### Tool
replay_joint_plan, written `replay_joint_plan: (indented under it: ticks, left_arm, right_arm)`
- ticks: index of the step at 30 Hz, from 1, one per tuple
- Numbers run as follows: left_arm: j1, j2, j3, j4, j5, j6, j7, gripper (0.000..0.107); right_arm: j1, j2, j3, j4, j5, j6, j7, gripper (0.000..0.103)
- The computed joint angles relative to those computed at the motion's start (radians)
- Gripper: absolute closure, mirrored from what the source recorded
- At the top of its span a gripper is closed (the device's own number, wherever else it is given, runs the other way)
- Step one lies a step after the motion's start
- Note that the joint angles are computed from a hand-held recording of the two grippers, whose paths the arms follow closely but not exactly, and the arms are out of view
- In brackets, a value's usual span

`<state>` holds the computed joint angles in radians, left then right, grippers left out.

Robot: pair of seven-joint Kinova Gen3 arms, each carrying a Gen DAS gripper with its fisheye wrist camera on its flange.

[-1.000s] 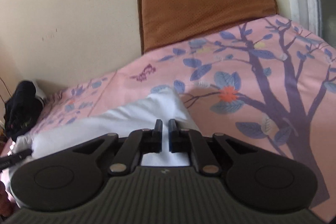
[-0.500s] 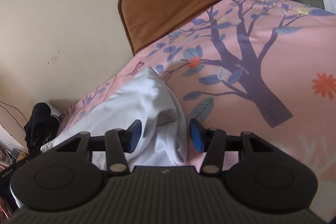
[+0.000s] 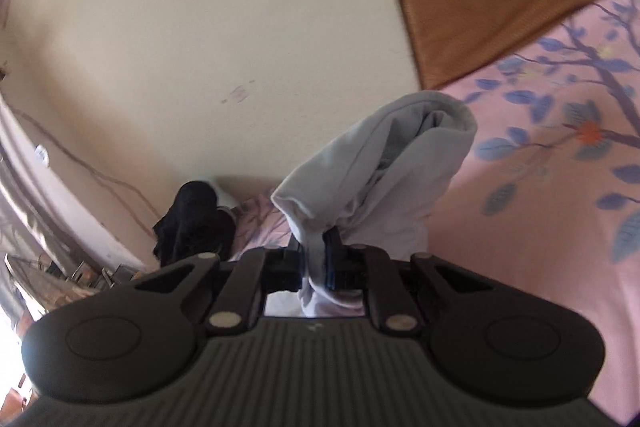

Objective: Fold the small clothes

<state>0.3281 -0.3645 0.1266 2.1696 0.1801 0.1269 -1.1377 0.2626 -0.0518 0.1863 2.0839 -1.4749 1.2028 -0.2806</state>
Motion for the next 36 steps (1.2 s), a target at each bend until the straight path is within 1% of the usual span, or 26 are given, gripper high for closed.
replay_joint_plan:
  ticks: [2,4,6,8,9,10,12,13,15,16,18,19,20,21,22,23,25,26,27,28,29,30,32,33,35,36]
  left_arm:
    - [-0.047,-0.093,-0.019,0.033,-0.039,0.014,0.067,0.085]
    - [-0.137,-0.185,0.008,0.047,-0.109,0.086,0.148,0.085]
    - [-0.23,-0.272,0.036,0.065,-0.128,0.135,0.212,0.085]
    - [-0.297,-0.314,0.057,0.067,-0.106,0.181,0.211,0.084]
    - [-0.315,-0.326,0.056,0.071,-0.076,0.197,0.186,0.081]
    - [-0.332,-0.329,0.059,0.073,-0.044,0.209,0.16,0.079]
    - [-0.335,-0.325,0.06,0.078,-0.029,0.222,0.146,0.076]
    - [-0.33,-0.32,0.062,0.081,-0.035,0.222,0.144,0.076]
    - [-0.31,-0.309,0.059,0.092,-0.046,0.21,0.129,0.073]
    - [-0.301,-0.291,0.057,0.089,-0.049,0.2,0.122,0.072]
    - [-0.264,-0.24,0.042,0.08,-0.048,0.166,0.103,0.071]
    - [-0.25,-0.211,0.035,0.068,-0.047,0.152,0.094,0.07]
    - [-0.244,-0.182,0.042,0.054,-0.049,0.135,0.086,0.067]
    - [-0.246,-0.154,0.055,0.037,-0.065,0.122,0.089,0.065]
    - [-0.267,-0.126,0.084,0.015,-0.091,0.125,0.109,0.065]
    - [-0.307,-0.095,0.13,-0.015,-0.131,0.145,0.144,0.065]
    - [-0.389,-0.032,0.223,-0.079,-0.213,0.221,0.203,0.069]
    - [-0.431,0.0,0.269,-0.105,-0.253,0.262,0.225,0.079]
    - [-0.471,0.027,0.315,-0.123,-0.294,0.3,0.252,0.089]
    - [-0.515,0.036,0.362,-0.129,-0.322,0.322,0.283,0.09]
    - [-0.545,0.032,0.391,-0.127,-0.334,0.328,0.305,0.09]
    - [-0.564,0.025,0.402,-0.119,-0.329,0.318,0.311,0.089]
    - [-0.549,0.023,0.379,-0.118,-0.308,0.325,0.3,0.089]
    - [-0.545,0.021,0.38,-0.119,-0.319,0.333,0.316,0.089]
    - [-0.525,0.007,0.371,-0.128,-0.341,0.362,0.342,0.087]
    - [-0.525,-0.004,0.38,-0.131,-0.361,0.38,0.366,0.075]
  right_arm:
    - [-0.088,-0.023,-0.031,-0.016,0.011,-0.04,0.013,0.09]
    - [-0.181,-0.033,-0.094,-0.031,0.018,-0.121,0.034,0.091]
    - [-0.274,-0.017,-0.153,-0.058,0.043,-0.203,0.039,0.091]
    - [-0.366,0.017,-0.198,-0.097,0.109,-0.284,-0.001,0.092]
    - [-0.412,0.038,-0.207,-0.117,0.15,-0.325,-0.027,0.091]
    - [-0.459,0.07,-0.215,-0.135,0.191,-0.365,-0.037,0.089]
    - [-0.537,0.111,-0.19,-0.14,0.237,-0.418,-0.03,0.081]
    - [-0.55,0.112,-0.174,-0.133,0.236,-0.42,-0.026,0.08]
    - [-0.52,0.092,-0.154,-0.104,0.184,-0.375,0.031,0.073]
    - [-0.478,0.074,-0.154,-0.092,0.154,-0.335,0.071,0.07]
    - [-0.385,0.053,-0.156,-0.079,0.104,-0.266,0.152,0.07]
    - [-0.34,0.044,-0.165,-0.071,0.069,-0.254,0.189,0.07]
    - [-0.309,0.033,-0.175,-0.063,0.035,-0.258,0.211,0.07]
    - [-0.295,0.027,-0.172,-0.059,0.006,-0.279,0.217,0.07]
    - [-0.294,0.026,-0.173,-0.061,-0.015,-0.314,0.208,0.069]
    - [-0.285,0.03,-0.192,-0.072,-0.019,-0.355,0.182,0.068]
    - [-0.258,0.07,-0.272,-0.118,0.022,-0.436,0.116,0.068]
    - [-0.259,0.095,-0.302,-0.138,0.063,-0.477,0.075,0.072]
    - [-0.262,0.136,-0.336,-0.157,0.092,-0.517,0.047,0.072]
    - [-0.246,0.16,-0.376,-0.159,0.106,-0.558,0.035,0.074]
    - [-0.227,0.164,-0.413,-0.163,0.103,-0.591,0.039,0.08]
    - [-0.226,0.158,-0.434,-0.156,0.091,-0.628,0.059,0.081]
    - [-0.256,0.138,-0.425,-0.145,0.086,-0.668,0.067,0.081]
    - [-0.257,0.131,-0.426,-0.141,0.089,-0.669,0.087,0.079]
    - [-0.237,0.103,-0.404,-0.11,0.053,-0.625,0.159,0.078]
    - [-0.211,0.09,-0.399,-0.088,0.013,-0.584,0.199,0.075]
